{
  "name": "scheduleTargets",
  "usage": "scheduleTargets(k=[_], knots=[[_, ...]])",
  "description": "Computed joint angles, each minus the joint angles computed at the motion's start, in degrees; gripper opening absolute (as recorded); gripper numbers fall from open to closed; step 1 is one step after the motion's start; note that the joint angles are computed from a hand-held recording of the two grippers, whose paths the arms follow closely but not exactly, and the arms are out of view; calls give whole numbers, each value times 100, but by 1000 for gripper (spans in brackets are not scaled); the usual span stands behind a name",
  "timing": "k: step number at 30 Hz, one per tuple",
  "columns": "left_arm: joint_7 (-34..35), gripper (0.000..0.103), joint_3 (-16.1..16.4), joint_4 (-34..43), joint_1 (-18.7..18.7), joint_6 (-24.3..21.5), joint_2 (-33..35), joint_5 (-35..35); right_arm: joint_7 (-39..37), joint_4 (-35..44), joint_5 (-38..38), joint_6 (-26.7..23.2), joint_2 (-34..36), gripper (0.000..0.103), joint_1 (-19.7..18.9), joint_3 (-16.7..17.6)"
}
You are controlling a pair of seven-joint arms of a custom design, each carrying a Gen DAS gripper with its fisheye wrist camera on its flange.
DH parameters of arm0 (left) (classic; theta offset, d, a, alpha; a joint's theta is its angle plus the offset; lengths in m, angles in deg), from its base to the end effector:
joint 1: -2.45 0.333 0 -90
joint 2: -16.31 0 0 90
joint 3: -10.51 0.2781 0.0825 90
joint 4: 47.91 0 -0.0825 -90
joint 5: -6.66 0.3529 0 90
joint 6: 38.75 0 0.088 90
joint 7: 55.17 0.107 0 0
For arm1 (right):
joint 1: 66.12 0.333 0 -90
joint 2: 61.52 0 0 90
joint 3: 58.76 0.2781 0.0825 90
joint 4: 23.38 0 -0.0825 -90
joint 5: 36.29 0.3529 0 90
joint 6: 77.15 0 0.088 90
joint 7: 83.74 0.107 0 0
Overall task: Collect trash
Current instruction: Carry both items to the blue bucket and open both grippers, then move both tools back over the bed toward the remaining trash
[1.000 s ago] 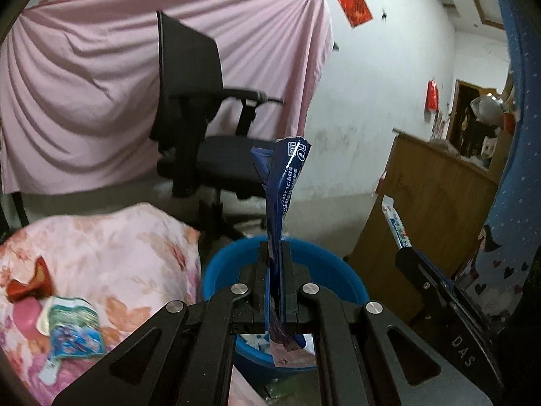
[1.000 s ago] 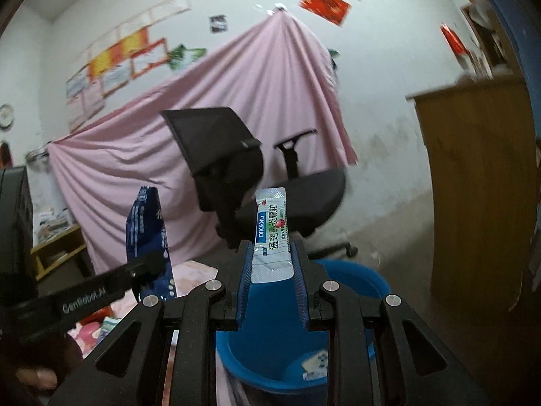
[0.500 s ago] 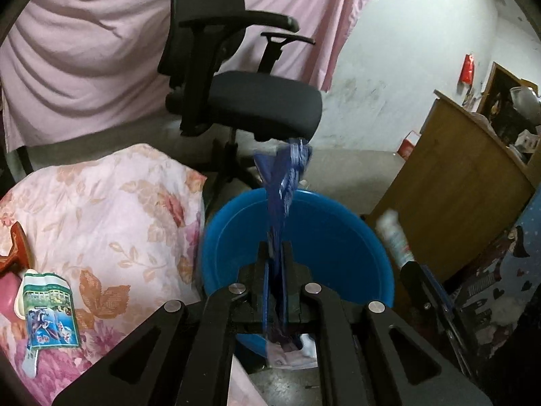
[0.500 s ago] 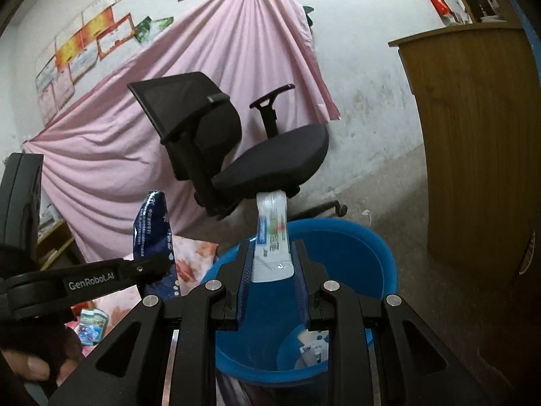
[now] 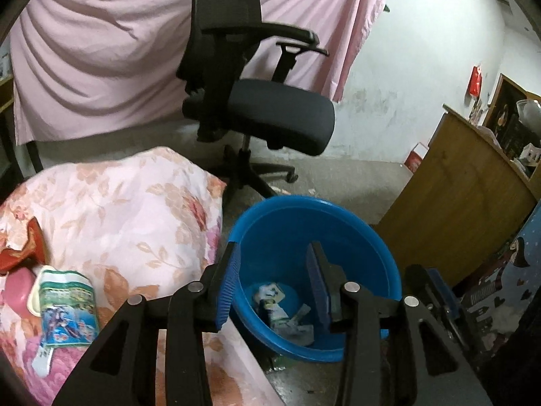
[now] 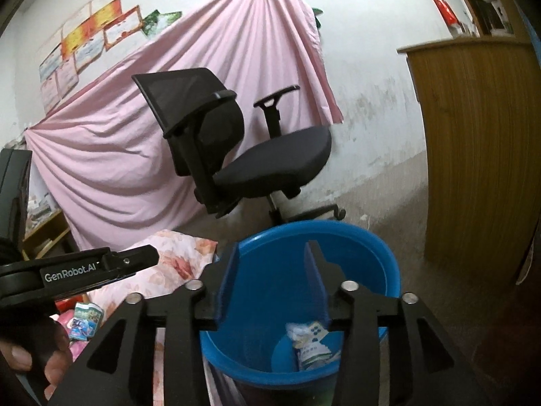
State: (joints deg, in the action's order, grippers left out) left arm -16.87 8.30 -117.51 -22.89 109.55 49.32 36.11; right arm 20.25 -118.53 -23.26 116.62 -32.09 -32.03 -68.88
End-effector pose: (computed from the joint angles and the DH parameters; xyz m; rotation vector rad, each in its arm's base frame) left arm 0.6384 -0.3341 0.5110 -1.8505 1.6586 -0.9785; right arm 0.6167 0.2744 0.4504 -1.3917 1.3943 -0.5754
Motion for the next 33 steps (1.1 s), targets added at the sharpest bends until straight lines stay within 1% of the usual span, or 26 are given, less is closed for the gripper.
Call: scheduleTargets(k=[1,3,4,6,7,8,10,13,14,15,16,17,18,19,21,24,27,30,33], knots=[[-98,38,52,-147,-25,90,-93,77,-19,15,38,24,13,50,120,-129],[-345,39,150,-492,-61,299,-329,276,-137,-23,252,181,40,60,555,-583],[-423,39,165,-576,-59,345,-397,351,-233,-27,365,236,59,64,706,-734],[-680,40,240,-865,-77,495,-622,602,-453,-32,678,402,120,78,1043,-1060],[-780,41,253,-969,-70,545,-708,719,-543,-5,809,456,153,79,1134,-1138],[-927,42,293,-1125,-78,622,-833,896,-624,-14,892,589,161,80,1162,-1141],[-1210,48,349,-1364,-73,732,-1043,1271,-772,29,1053,733,194,83,1183,-1113],[-1850,55,459,-1850,-73,937,-1458,2061,-954,107,1242,916,235,89,1132,-977],[-2098,57,497,-2024,-74,996,-1612,2367,-1019,132,1304,982,246,95,1119,-930],[-2341,62,530,-2186,-78,1023,-1763,2693,-1078,180,1361,1073,274,100,1104,-875],[-2496,71,525,-2290,-56,1021,-1862,2928,-1148,232,1436,1130,304,103,1104,-833],[-2712,77,535,-2411,-52,1000,-1984,3246,-1223,264,1503,1167,310,103,1096,-788],[-3100,87,578,-2575,-86,944,-2156,3755,-1305,326,1574,1194,322,103,1098,-750],[-3411,93,577,-2669,-90,867,-2253,4151,-1350,374,1548,1254,321,103,1038,-642],[-4112,97,547,-2938,-100,586,-2536,5026,-1509,477,1622,1424,365,103,1024,-516],[-4721,98,387,-3348,33,291,-2916,5681,-1754,692,1686,1544,475,103,977,-315],[-5230,99,220,-3700,246,138,-3222,6145,-2048,933,1759,1545,589,103,953,-152],[-5715,99,41,-4050,479,-18,-3516,6525,-2169,1017,1603,1704,623,103,794,179],[-5989,99,-146,-4429,715,-194,-3845,6730,-2285,1095,1428,1888,647,103,661,495]])
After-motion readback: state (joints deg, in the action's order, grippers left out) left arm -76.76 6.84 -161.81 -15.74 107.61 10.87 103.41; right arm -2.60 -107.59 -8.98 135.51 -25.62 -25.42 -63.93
